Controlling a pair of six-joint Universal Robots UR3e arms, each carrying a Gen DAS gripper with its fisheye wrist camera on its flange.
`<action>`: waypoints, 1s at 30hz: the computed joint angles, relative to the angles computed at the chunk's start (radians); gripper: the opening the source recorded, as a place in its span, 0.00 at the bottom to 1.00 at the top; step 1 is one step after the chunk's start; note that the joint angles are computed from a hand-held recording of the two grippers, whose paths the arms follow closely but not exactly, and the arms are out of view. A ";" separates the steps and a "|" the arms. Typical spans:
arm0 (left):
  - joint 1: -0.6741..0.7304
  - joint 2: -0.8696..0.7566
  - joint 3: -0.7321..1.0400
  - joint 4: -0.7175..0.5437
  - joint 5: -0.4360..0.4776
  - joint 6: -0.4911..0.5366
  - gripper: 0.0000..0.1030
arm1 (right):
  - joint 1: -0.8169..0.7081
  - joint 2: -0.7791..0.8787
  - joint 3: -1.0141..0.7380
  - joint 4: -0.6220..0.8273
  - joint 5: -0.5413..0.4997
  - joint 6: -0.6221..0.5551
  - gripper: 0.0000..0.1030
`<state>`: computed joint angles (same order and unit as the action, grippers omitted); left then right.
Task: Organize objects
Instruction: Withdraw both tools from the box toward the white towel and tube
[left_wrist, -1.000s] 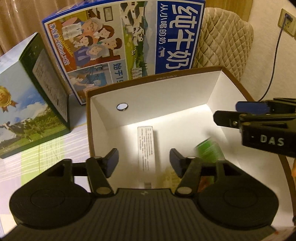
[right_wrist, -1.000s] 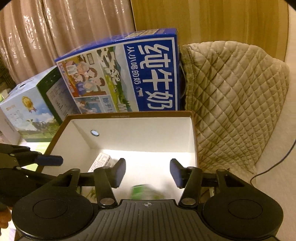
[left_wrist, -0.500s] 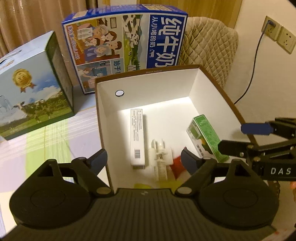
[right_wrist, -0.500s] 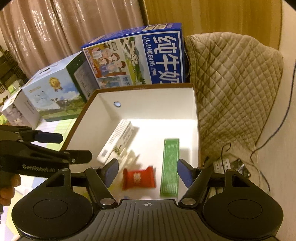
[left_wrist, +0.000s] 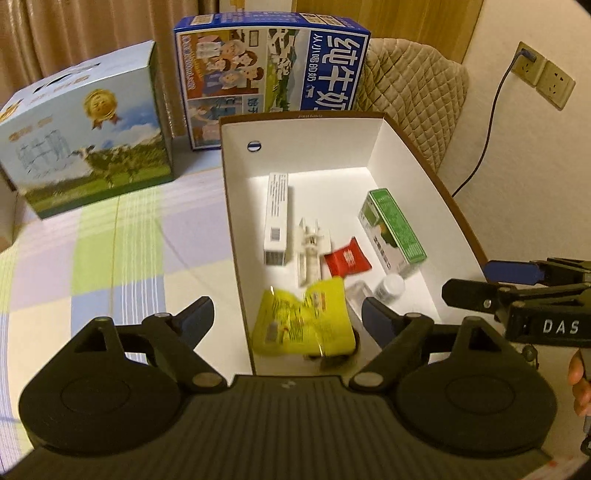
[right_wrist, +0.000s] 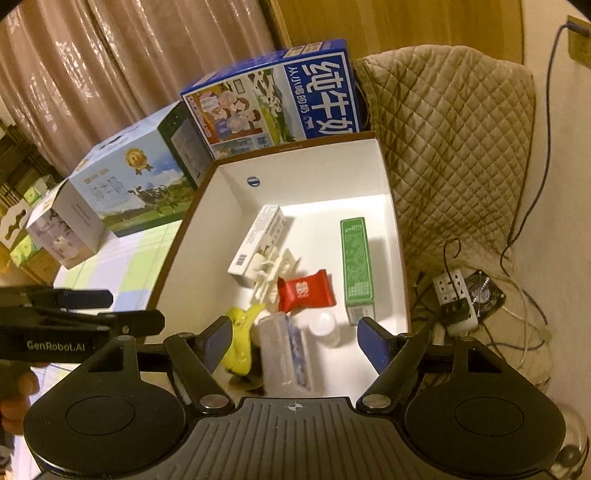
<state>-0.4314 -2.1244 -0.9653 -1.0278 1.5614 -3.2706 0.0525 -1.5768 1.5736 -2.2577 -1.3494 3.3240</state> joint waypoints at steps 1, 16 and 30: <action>-0.002 0.030 -0.042 0.014 0.002 -0.007 0.82 | 0.006 -0.016 0.011 0.002 -0.002 0.007 0.70; -0.007 0.380 -0.488 0.120 0.013 -0.066 0.82 | 0.135 -0.166 0.116 0.044 -0.049 0.123 0.70; 0.023 0.702 -0.811 0.113 0.027 -0.090 0.82 | 0.348 -0.184 0.132 0.053 -0.149 0.240 0.70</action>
